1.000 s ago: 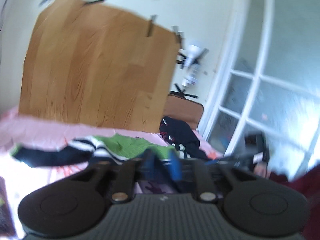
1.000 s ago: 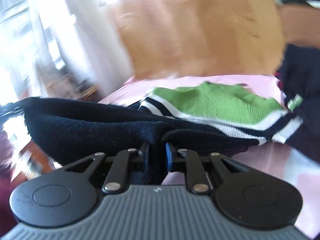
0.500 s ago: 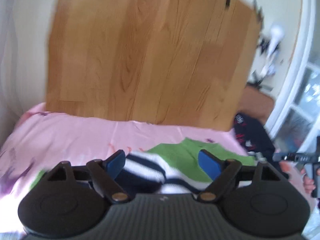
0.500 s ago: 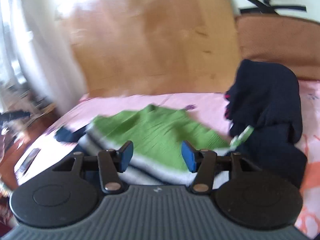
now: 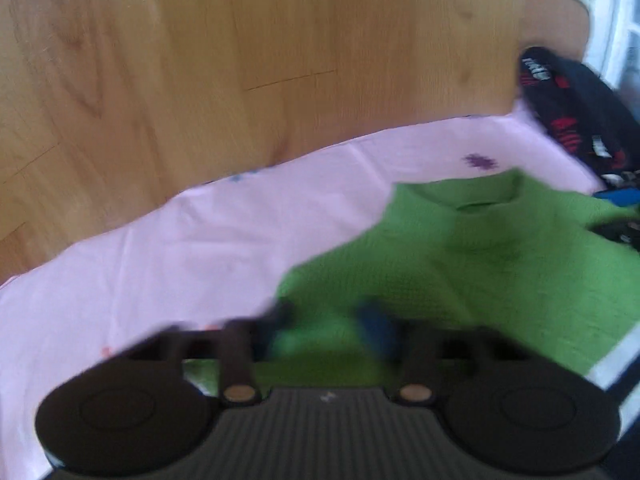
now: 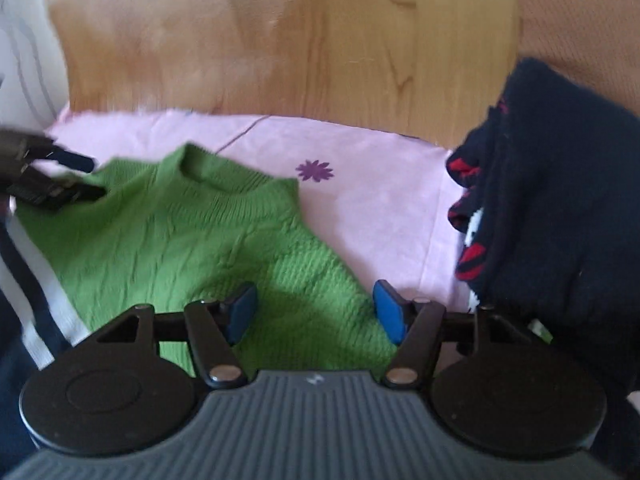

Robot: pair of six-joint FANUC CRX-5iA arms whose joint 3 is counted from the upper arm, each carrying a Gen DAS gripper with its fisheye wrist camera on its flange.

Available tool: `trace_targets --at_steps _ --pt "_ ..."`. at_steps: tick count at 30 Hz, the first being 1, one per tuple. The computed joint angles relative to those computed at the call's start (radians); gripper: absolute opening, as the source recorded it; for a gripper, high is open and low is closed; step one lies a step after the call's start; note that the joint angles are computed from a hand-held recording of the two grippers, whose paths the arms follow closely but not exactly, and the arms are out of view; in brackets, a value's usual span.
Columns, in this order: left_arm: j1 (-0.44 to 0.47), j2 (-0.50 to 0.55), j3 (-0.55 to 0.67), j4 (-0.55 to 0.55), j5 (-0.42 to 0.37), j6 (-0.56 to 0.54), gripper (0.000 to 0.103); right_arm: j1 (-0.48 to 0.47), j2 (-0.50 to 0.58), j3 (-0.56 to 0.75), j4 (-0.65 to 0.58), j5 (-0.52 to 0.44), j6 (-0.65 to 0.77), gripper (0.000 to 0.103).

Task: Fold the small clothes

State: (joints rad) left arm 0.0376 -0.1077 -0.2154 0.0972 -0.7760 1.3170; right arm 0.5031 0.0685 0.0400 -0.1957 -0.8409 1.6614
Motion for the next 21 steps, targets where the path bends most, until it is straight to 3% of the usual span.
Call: trace_targets --at_steps 1,2,4,7,9,11,14,16,18,19,21 --pt "-0.026 -0.012 0.010 -0.075 0.003 0.067 0.008 0.030 -0.024 -0.040 0.072 0.035 -0.036 0.021" --pt "-0.034 -0.021 0.008 -0.098 0.007 0.085 0.008 0.058 -0.044 -0.074 0.146 0.056 -0.084 0.014" --pt "-0.031 -0.080 -0.050 -0.084 0.057 0.100 0.008 0.107 -0.104 -0.162 0.261 0.138 -0.173 0.014" --pt "0.031 -0.191 -0.156 0.052 0.151 0.025 0.008 0.178 -0.196 -0.314 0.548 0.282 -0.370 0.013" --pt "0.074 -0.279 -0.230 0.161 0.220 -0.036 0.008 0.189 -0.238 -0.384 0.731 0.368 -0.515 0.013" --pt "0.105 -0.337 -0.249 0.196 0.259 -0.025 0.008 0.180 -0.253 -0.412 0.883 0.436 -0.644 0.013" --pt "0.115 -0.341 -0.146 0.033 0.236 0.172 0.007 0.136 -0.222 -0.410 1.112 0.539 -0.835 0.013" --pt "0.091 -0.293 -0.036 -0.131 0.188 0.338 0.007 0.116 -0.168 -0.360 1.167 0.578 -0.899 0.013" --pt "0.073 -0.219 0.053 -0.202 0.140 0.416 0.008 0.105 -0.107 -0.315 1.213 0.604 -0.945 0.013" --pt "0.049 -0.168 0.107 -0.266 0.101 0.474 0.008 0.096 -0.076 -0.309 1.295 0.616 -1.016 0.013" --pt "-0.013 -0.066 0.198 -0.395 0.023 0.563 0.008 0.106 -0.009 -0.285 1.360 0.585 -1.051 0.013"
